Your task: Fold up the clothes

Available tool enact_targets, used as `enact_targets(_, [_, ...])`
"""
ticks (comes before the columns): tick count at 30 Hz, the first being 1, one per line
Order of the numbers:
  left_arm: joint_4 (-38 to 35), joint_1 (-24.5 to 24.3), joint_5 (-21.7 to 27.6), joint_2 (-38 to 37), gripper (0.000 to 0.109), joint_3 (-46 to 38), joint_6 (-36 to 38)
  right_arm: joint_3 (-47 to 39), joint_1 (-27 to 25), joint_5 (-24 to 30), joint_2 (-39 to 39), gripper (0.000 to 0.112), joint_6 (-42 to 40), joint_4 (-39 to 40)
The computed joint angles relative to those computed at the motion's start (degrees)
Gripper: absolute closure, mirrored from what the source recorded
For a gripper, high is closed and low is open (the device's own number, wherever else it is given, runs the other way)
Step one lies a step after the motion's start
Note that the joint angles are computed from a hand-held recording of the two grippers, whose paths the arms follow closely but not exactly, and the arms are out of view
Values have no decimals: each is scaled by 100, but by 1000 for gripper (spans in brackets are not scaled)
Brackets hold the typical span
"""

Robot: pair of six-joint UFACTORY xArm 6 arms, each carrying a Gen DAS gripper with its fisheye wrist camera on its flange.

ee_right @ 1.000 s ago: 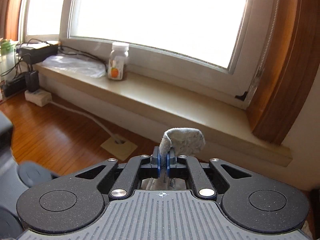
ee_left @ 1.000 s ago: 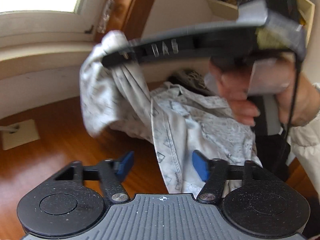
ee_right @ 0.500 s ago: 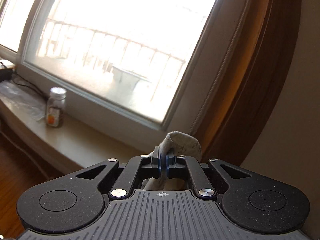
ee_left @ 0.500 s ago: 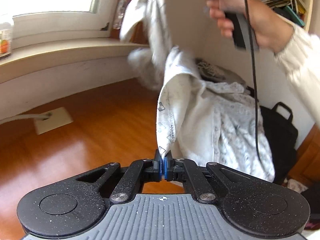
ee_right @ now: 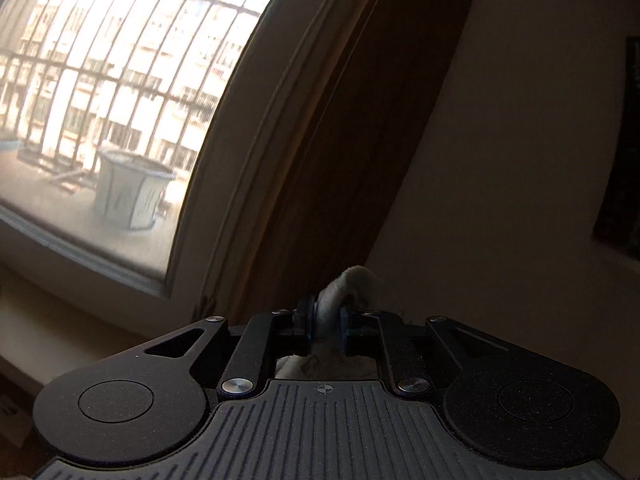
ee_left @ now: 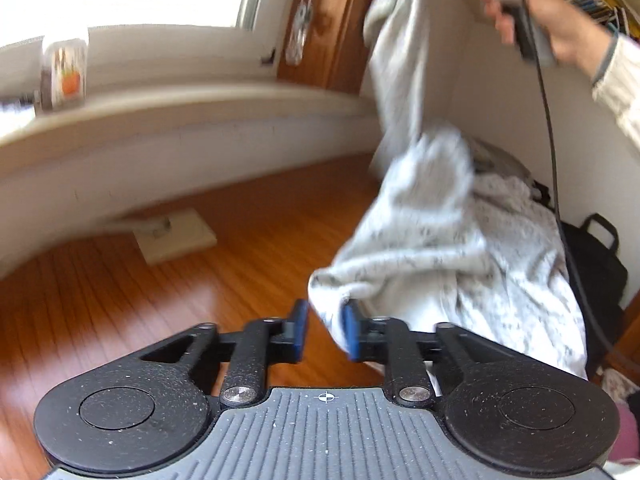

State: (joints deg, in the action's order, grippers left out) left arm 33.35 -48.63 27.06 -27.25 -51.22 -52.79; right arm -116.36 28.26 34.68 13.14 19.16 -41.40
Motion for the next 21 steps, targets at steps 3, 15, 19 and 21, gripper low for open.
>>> enact_targets(3, [313, -98, 85, 202, 72, -320, -175, 417, -106, 160, -188, 80, -540, 875])
enact_targets(15, [132, -469, -128, 2137, 53, -1902, 616, 2898, -628, -345, -1618, 63, -1636, 2193])
enact_targets(19, [286, -528, 54, 2636, 53, -2361, 773, 3773, -716, -354, -2175, 63, -1851, 2447])
enact_targets(21, [330, -499, 59, 2733, 56, -2420, 792, 4215, -811, -359, -2461, 63, -2066, 2639])
